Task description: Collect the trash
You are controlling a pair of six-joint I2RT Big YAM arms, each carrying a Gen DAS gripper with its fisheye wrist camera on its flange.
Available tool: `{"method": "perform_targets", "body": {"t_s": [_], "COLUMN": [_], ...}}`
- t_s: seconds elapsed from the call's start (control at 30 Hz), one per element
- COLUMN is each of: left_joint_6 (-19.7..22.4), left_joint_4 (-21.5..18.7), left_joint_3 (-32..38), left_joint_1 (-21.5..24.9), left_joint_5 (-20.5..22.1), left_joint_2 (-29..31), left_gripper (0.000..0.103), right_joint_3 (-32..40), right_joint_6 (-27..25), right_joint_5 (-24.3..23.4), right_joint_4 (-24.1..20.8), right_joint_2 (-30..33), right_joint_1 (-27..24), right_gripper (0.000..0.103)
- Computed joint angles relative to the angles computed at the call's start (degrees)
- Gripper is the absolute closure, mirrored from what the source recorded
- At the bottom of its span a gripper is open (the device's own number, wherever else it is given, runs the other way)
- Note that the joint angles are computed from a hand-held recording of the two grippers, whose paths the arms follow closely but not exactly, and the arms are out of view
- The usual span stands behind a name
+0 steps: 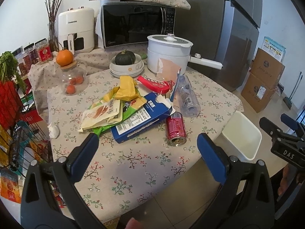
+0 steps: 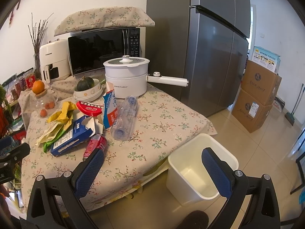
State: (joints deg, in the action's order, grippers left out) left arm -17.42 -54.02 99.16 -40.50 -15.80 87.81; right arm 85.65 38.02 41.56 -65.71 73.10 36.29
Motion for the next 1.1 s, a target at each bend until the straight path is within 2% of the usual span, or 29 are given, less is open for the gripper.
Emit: {"method": "perform_targets", "body": {"t_s": [0.17,0.4,0.53,0.6,0.67,0.8,0.87,1.0,1.1], "left_joint_6": [0.46,1.09,1.14,1.43,2.35,2.68,2.35,4.33,3.85], "left_joint_4": [0.44,-0.09,-1.29,-1.96,-3.22,-6.27,-8.84,-13.92,-18.07], "left_joint_3": [-0.55,-0.94,-0.32,0.39,1.68,4.57,6.89,12.72,17.40], "left_joint_1": [-0.01,0.17,1.04,2.05,3.31,7.76,10.45,14.95,19.01], "left_joint_5": [-0.12,0.80,2.41,3.15,3.05,4.89,5.98,4.91,5.99], "left_joint_2": [-0.49,-0.79,-0.49,-0.17,0.53,2.48,4.30,9.34,14.37], "left_gripper": [0.001,0.001,0.001,0.001,0.001,0.001,0.001,0.001,0.004], "right_joint_3": [0.10,2.03,3.71,5.50,8.18,14.50,18.07,25.26,27.29], "right_joint_6": [0.23,1.26,-0.11,-2.02,-4.89,-9.54,-11.30,-14.57,-14.65], "right_joint_5": [0.51,1.92,0.06,-2.51,-7.13,-14.61,-18.71,-27.26,-33.37], "right_joint_4": [-0.27,-3.10,-4.04,-4.51,-5.03,-6.95,-8.29,-11.08,-10.53], "right_joint_2": [-0.04,1.22,2.20,3.28,4.93,9.81,12.92,19.97,23.34], "right_joint_1": [0.26,1.29,1.08,0.36,-1.26,-4.08,-5.82,-9.02,-10.82], "right_gripper": [0.000,0.000,0.000,0.000,0.000,0.000,0.000,0.000,0.000]}}
